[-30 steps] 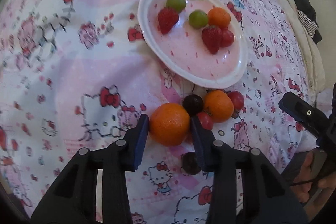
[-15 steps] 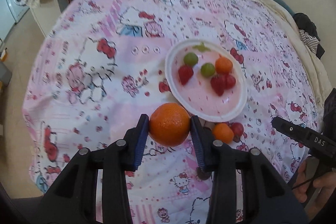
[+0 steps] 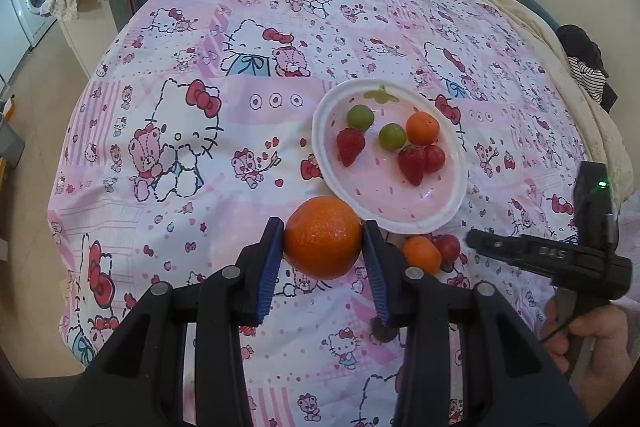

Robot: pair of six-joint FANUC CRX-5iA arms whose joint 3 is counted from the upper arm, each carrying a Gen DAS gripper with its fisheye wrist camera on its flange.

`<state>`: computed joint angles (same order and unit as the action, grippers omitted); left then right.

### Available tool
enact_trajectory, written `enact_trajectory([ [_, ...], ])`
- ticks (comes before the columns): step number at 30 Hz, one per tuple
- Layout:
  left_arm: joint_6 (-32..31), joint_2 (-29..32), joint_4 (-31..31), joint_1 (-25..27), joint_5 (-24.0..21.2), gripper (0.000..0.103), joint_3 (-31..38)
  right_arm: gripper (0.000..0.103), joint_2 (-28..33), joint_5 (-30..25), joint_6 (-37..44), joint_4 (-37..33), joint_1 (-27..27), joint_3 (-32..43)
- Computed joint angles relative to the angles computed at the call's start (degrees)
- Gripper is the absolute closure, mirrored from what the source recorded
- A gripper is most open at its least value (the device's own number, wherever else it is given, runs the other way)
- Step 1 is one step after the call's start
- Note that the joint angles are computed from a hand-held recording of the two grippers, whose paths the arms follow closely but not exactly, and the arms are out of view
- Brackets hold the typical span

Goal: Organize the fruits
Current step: 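Grasp a red tomato with the right tool while the left tool holds the mandarin, then carry mandarin and tomato over the plate and open both tools to release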

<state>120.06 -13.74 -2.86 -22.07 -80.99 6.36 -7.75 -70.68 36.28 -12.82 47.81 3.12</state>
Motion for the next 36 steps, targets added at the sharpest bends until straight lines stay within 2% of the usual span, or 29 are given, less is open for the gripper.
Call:
enact_trajectory([
  [4,-0.01,0.32,-0.58,-0.54,-0.23,0.068,0.38,0.062,1.58,0.07,0.87,-2.73,-0.62,0.39],
  [8,-0.03,0.22,-0.34,-0.13,-0.24,0.068,0.05,0.062,2.7,-0.18,0.68,-1.84,0.08,0.47],
  [9,0.07,0.24,-0.71,-0.23,-0.37,0.068,0.11,0.071,2.7,0.04,0.85,-2.02,-0.02,0.3],
  [15,0.75,0.02,-1.18,0.2,-0.82,0.068,-0.48,0.073,1.41,0.41,1.04,-0.22,1.22,-0.36],
  [27,2.01,-0.06,-7.0,-2.17,-2.3,0.068,0.09,0.073,-4.31,3.21,-6.16,7.1,3.07,-4.2],
  [36,4.14,-1.17,-11.74,-4.04,-2.57,0.068,0.88,0.073,-10.67,9.6,-13.84,17.1,5.91,-9.24],
])
